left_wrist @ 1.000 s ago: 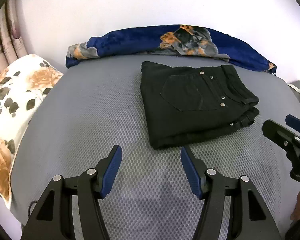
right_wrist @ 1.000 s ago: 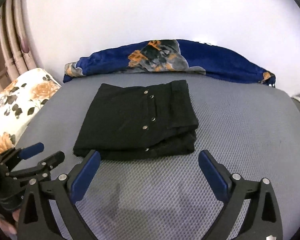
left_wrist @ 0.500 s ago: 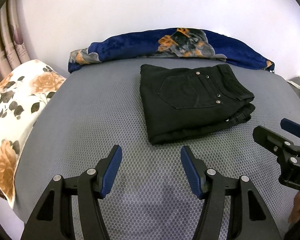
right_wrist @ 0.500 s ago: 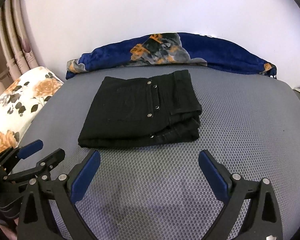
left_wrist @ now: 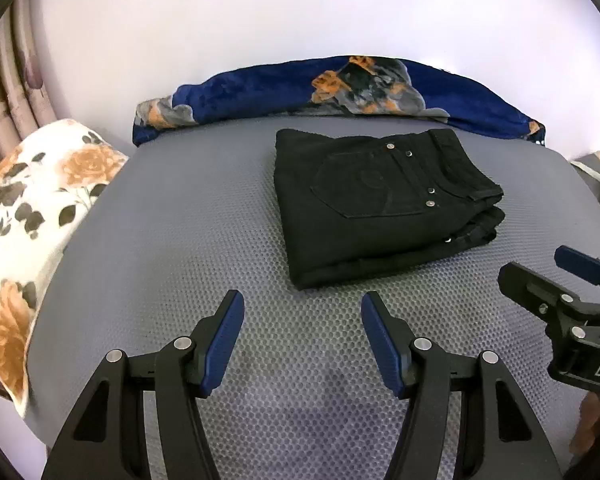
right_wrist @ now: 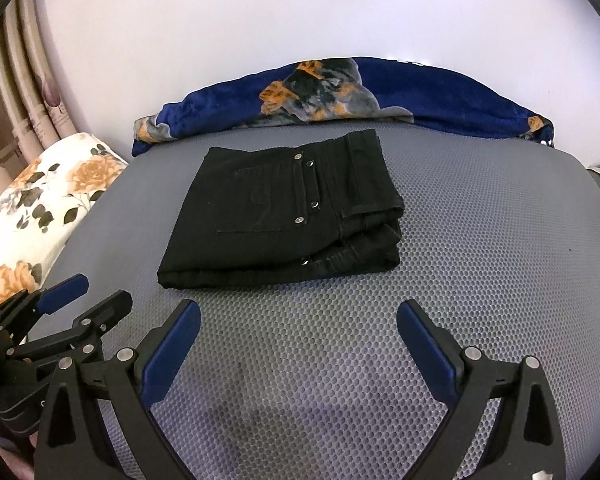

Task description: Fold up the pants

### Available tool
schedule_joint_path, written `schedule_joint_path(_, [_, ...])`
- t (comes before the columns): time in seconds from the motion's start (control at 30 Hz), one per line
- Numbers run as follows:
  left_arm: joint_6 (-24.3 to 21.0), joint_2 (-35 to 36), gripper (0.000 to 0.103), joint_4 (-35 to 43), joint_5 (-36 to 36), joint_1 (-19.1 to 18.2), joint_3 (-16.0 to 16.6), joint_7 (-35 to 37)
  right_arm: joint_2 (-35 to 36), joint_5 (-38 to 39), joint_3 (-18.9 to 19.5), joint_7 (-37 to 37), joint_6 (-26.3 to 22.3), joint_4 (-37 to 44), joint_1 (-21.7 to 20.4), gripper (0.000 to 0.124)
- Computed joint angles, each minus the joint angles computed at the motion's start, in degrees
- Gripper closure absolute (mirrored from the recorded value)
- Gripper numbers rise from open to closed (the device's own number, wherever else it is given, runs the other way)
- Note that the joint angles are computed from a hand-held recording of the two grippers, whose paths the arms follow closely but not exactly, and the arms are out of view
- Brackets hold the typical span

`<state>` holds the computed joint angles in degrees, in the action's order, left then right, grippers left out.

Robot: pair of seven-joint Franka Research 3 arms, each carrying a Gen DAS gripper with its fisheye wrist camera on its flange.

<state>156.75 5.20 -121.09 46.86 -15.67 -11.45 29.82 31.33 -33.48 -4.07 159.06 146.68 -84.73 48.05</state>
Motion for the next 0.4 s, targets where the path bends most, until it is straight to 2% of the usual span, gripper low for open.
schedule_joint_path(0.4, [0.28, 0.5, 0.041, 0.5, -1.51, 0.06, 0.01, 1.94, -0.32, 0.19, 0.16, 0.22, -0.21, -0.56, -0.19, 0.026])
